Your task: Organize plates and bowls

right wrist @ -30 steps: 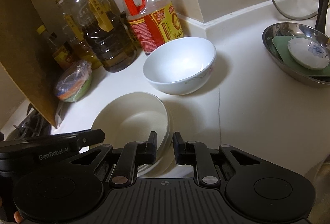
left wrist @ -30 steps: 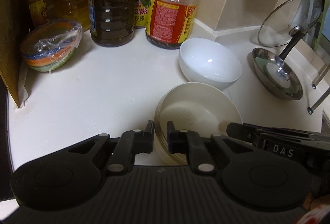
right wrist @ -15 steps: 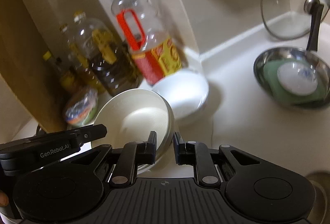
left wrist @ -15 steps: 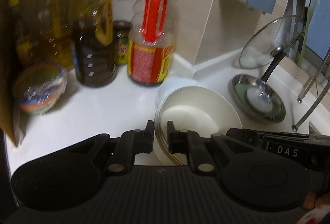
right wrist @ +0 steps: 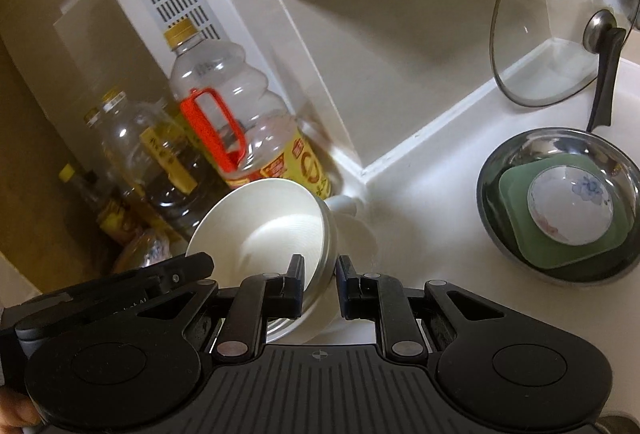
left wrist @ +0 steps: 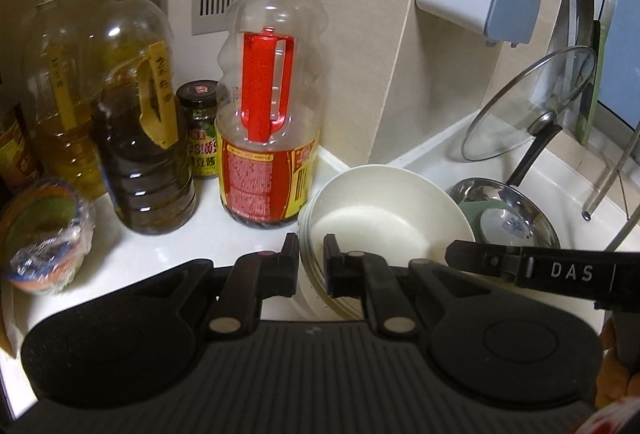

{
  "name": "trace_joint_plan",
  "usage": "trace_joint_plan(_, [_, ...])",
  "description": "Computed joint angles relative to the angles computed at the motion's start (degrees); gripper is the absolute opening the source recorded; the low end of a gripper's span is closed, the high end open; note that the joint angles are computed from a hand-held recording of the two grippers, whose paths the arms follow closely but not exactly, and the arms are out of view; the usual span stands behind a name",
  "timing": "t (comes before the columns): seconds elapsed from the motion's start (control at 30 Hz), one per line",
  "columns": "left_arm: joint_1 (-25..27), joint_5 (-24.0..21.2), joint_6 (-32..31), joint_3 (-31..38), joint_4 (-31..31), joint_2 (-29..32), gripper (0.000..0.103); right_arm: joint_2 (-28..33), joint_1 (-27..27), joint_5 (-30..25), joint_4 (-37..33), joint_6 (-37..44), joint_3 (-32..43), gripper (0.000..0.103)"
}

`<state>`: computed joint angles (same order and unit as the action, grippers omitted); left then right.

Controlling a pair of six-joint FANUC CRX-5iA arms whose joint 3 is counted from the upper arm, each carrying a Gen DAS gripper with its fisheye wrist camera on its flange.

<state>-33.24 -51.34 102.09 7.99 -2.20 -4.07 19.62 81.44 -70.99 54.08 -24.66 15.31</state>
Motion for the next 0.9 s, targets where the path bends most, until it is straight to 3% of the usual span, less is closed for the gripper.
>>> trace_joint_plan(0.9, [1.41,-2.17,-1.47,3.44,1.4,7.15,0.011,0.63,-4.73,4.1,-7.65,1.48,0.29,0.017])
